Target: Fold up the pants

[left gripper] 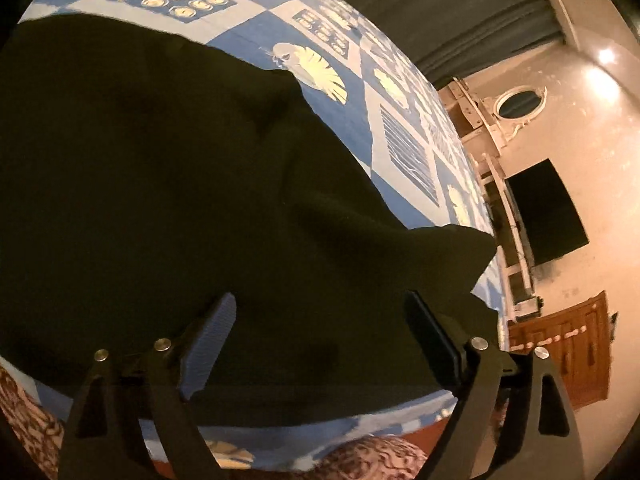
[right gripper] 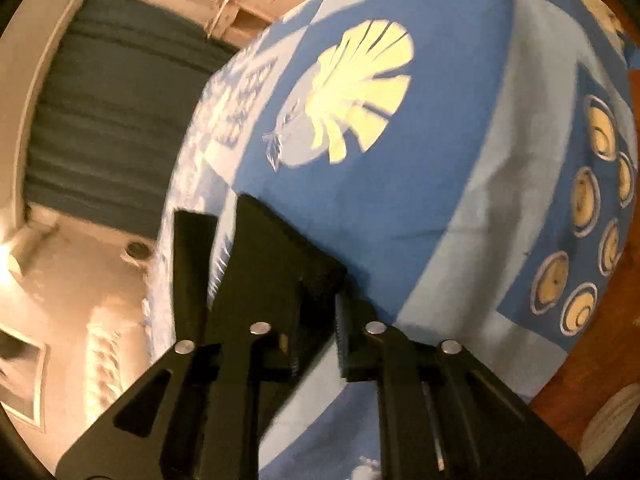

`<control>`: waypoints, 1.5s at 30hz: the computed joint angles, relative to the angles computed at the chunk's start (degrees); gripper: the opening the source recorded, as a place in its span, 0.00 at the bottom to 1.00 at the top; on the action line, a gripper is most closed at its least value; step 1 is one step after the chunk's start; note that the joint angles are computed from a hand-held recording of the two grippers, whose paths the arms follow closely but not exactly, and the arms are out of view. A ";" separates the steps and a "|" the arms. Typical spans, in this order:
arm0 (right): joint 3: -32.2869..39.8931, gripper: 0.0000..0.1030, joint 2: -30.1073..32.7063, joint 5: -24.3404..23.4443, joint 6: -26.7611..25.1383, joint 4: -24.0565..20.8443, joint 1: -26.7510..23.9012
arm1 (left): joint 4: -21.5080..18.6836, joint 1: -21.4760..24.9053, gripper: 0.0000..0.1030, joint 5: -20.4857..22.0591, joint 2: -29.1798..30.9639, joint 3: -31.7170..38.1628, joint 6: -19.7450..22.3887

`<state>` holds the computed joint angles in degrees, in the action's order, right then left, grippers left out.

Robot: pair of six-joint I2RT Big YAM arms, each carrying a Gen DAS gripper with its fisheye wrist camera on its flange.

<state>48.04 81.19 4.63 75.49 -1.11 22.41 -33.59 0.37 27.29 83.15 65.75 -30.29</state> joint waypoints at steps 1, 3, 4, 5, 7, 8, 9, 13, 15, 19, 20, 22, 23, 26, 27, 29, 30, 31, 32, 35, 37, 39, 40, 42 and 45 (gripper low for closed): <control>0.59 0.26 -1.35 4.39 0.15 -2.60 1.09 | 0.22 -0.39 0.85 -0.87 0.04 -0.05 0.86; 1.89 0.43 -3.39 12.64 -1.73 -5.20 3.29 | 0.55 -0.96 0.88 -1.89 0.11 -0.28 2.09; 2.88 0.50 -3.30 13.04 -3.92 -2.75 3.78 | 0.91 -1.24 0.88 -2.47 0.02 -0.58 2.80; 4.27 0.51 -2.27 11.36 -5.61 -0.25 3.81 | 1.19 -1.44 0.89 -2.97 -0.02 -0.78 3.06; 8.26 0.57 1.68 4.70 -7.45 2.78 2.92 | 1.64 -1.60 0.89 -3.71 -0.37 -1.29 3.14; 9.94 0.57 3.93 2.12 -6.99 4.51 2.47 | 1.79 -1.56 0.90 -3.82 -0.38 -1.39 3.02; 12.57 0.56 7.56 -1.45 -4.56 6.46 1.81 | 1.94 -1.65 0.90 -3.99 -0.32 -1.41 2.72; 21.14 0.32 17.79 -8.13 1.69 5.46 0.74 | 2.27 -1.25 0.90 -3.08 -0.12 -1.36 1.00; 25.07 0.28 21.80 -9.22 3.54 3.66 0.96 | 2.46 -0.77 0.90 -1.99 -0.01 -1.32 0.12; 28.53 0.33 24.86 -7.40 4.08 4.01 1.77 | 2.94 0.20 0.90 0.57 0.35 -1.26 -1.39; 29.25 0.34 25.25 -7.08 4.49 3.75 1.69 | 2.89 0.34 0.90 1.00 0.35 -1.22 -1.62; 30.47 0.35 25.64 -6.53 4.17 2.38 1.50 | 2.93 0.58 0.90 1.65 0.59 -1.00 -2.00; 31.38 0.35 26.26 -7.15 3.49 2.68 1.27 | 2.98 0.64 0.90 1.79 0.57 -1.02 -2.13; 35.91 0.26 28.36 -7.88 1.84 -2.45 1.34 | 3.13 0.57 0.90 1.78 0.50 -1.10 -2.11; 35.65 0.15 27.82 -7.17 1.25 -2.98 1.37 | 3.04 0.50 0.90 1.70 0.46 -1.09 -1.98; 35.39 0.12 26.60 -5.46 -0.31 -2.47 2.04 | 3.00 0.57 0.90 1.90 0.44 -1.07 -2.04; 35.58 0.10 26.05 -4.61 -1.53 -2.37 2.40 | 3.22 0.73 0.90 2.36 0.40 -1.16 -2.35; 35.43 0.10 24.94 -3.68 -3.33 -2.47 2.86 | 3.44 0.86 0.90 2.64 0.36 -1.24 -2.61; 34.55 0.10 23.36 -3.00 -5.17 -2.30 3.21 | 3.83 1.04 0.90 3.09 0.30 -1.37 -2.95; 29.38 0.09 17.28 -1.14 -8.14 -0.24 4.20 | 4.32 1.25 0.90 3.73 -0.03 -1.73 -2.88; 26.58 0.09 14.14 0.00 -8.54 0.53 4.56 | 4.75 1.24 0.90 3.90 -0.61 -2.20 -2.99; 22.67 0.09 10.22 1.62 -8.71 0.56 4.90 | 5.95 1.23 0.90 3.77 -1.83 -3.21 -4.56; 20.68 0.09 8.43 2.10 -8.11 0.62 4.88 | 7.36 1.26 0.90 4.43 -2.81 -4.18 -6.59; 18.61 0.09 6.77 2.31 -7.35 0.24 4.73 | 9.19 0.96 0.90 6.82 -3.93 -5.30 -10.69; 14.71 0.09 3.57 3.23 -6.26 -1.16 4.71 | 11.33 -1.12 0.90 10.60 -5.10 -6.09 -14.95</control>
